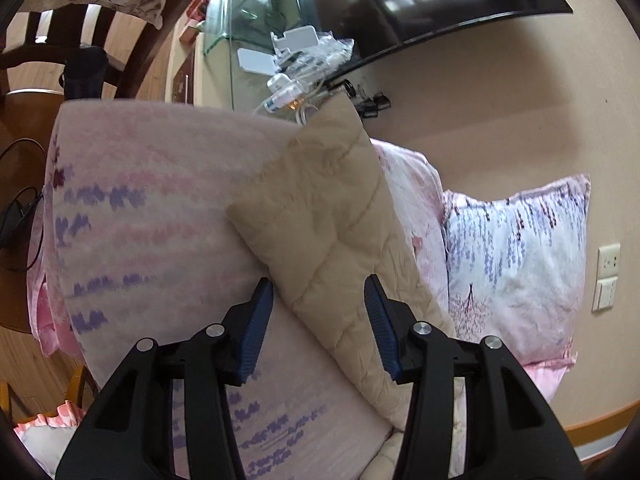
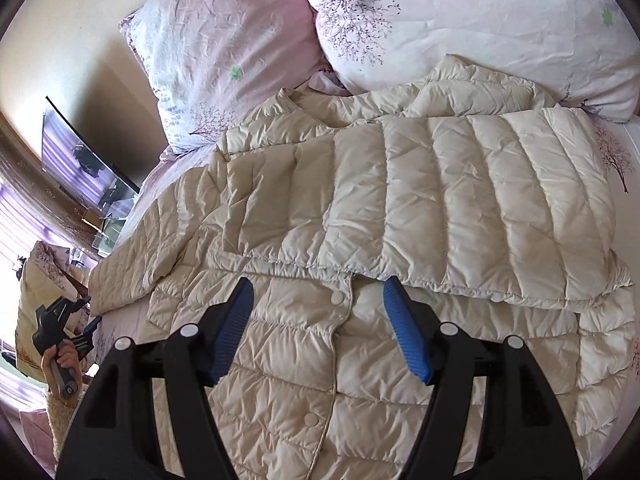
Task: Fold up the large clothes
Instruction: 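Grasp the other coat sleeve with the left gripper and lift it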
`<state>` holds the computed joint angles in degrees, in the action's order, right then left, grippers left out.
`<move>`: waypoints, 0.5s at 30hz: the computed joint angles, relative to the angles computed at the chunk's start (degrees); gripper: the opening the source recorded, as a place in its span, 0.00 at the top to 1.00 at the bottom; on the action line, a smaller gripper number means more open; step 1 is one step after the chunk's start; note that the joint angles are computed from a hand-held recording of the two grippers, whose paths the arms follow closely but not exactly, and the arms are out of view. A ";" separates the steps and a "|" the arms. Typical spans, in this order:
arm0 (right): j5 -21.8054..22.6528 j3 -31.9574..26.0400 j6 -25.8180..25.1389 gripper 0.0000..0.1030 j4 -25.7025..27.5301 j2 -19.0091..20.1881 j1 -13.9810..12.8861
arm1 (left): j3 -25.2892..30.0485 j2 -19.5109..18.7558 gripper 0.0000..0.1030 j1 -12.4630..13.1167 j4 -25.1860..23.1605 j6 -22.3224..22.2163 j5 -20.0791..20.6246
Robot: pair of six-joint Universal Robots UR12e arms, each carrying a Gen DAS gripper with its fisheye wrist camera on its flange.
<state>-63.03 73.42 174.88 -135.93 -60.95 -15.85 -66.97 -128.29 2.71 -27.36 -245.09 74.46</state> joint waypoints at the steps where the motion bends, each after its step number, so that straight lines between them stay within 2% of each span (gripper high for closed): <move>1: 0.05 0.13 -0.16 0.34 -0.07 -0.09 0.02 | 0.11 -0.05 0.53 0.03 -0.01 -0.15 0.46; 4: 0.26 0.57 -0.59 0.34 -0.45 -0.40 -0.04 | 1.13 -0.59 0.61 0.12 -0.76 -0.44 2.06; 5: 0.33 0.70 -0.58 0.34 -0.63 -0.50 -0.07 | 1.95 -0.94 0.70 0.13 -1.89 0.05 2.35; 6: 0.43 0.91 -0.65 0.34 -0.89 -0.66 -0.16 | 2.74 -1.29 0.84 0.17 -2.99 0.66 2.44; 9: 0.47 1.65 -0.65 0.34 -1.82 -1.21 -0.46 | 4.07 -2.08 0.98 0.27 -3.58 1.31 2.20; 15: 0.06 3.23 -1.69 0.34 -3.73 -2.48 -1.02 | 6.02 -2.78 1.00 -0.47 1.36 4.77 4.21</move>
<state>-62.97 76.65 173.19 -139.65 -63.43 -16.87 -60.96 -131.07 2.25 -26.00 -240.32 78.67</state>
